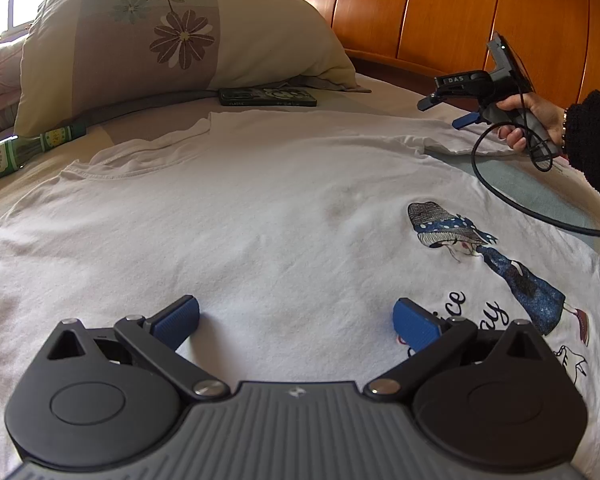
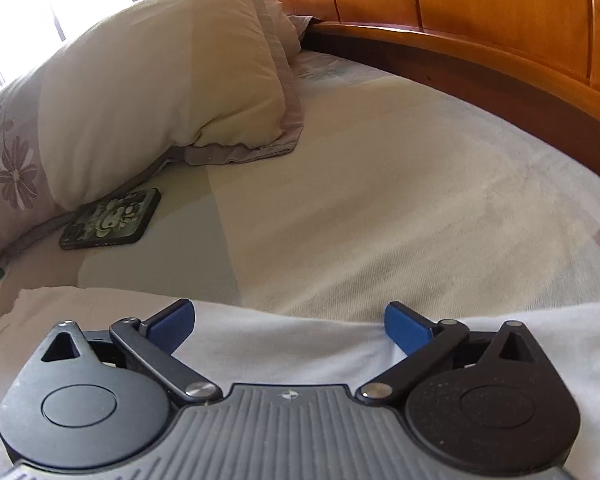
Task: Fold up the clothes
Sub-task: 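Hover the open right tool over the sleeve edge by the headboard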
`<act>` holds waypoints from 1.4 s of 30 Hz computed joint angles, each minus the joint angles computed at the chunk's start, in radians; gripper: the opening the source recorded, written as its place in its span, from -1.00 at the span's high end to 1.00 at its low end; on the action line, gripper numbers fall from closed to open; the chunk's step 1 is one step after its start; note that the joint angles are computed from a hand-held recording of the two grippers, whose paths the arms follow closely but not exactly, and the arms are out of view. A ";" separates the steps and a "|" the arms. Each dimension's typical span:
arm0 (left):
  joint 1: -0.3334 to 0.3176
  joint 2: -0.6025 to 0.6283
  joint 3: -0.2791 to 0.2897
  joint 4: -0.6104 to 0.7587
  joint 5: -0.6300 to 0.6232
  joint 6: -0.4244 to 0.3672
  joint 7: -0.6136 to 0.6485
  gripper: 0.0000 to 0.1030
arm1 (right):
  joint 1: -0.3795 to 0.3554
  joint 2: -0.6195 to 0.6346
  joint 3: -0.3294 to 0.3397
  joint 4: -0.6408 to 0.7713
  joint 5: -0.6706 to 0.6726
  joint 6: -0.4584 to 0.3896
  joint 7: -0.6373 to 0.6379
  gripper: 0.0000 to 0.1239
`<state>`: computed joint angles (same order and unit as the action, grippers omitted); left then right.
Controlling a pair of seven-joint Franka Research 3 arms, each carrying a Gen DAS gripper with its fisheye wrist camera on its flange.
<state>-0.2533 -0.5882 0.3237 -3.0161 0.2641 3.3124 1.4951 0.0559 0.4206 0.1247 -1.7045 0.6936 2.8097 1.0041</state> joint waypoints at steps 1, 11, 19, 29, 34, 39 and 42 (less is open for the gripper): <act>-0.001 0.000 0.001 0.000 0.000 0.000 0.001 -0.99 | 0.025 0.013 -0.024 0.015 -0.041 0.008 0.031 -0.66; 0.002 -0.002 -0.005 0.000 -0.005 -0.003 0.003 -0.99 | -0.056 -0.084 0.001 -0.081 0.083 -0.045 0.050 -0.61; 0.002 0.003 -0.005 0.001 -0.005 0.002 0.001 -0.99 | -0.068 -0.207 -0.065 -0.192 0.188 -0.198 -0.012 -0.56; 0.041 -0.028 -0.057 -0.003 -0.033 -0.009 -0.048 -0.99 | 0.142 -0.050 -0.300 -0.075 -0.466 0.065 0.435 -0.09; 0.063 -0.106 -0.146 0.011 -0.066 -0.027 -0.141 -0.99 | 0.008 -0.146 -0.153 -0.263 -0.457 0.196 0.202 -0.08; 0.126 -0.109 -0.331 0.062 -0.078 -0.083 -0.235 -0.99 | -0.166 -0.184 0.033 -0.252 -0.153 0.155 -0.244 -0.08; 0.186 -0.090 -0.452 0.089 -0.075 -0.083 -0.316 -0.99 | -0.228 -0.149 0.099 -0.170 0.026 0.124 -0.458 -0.01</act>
<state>-0.0670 -0.6779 -0.1279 -2.9273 0.1892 3.2290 1.1792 -0.1718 0.2717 0.2237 -1.8744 0.7194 2.9340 0.5459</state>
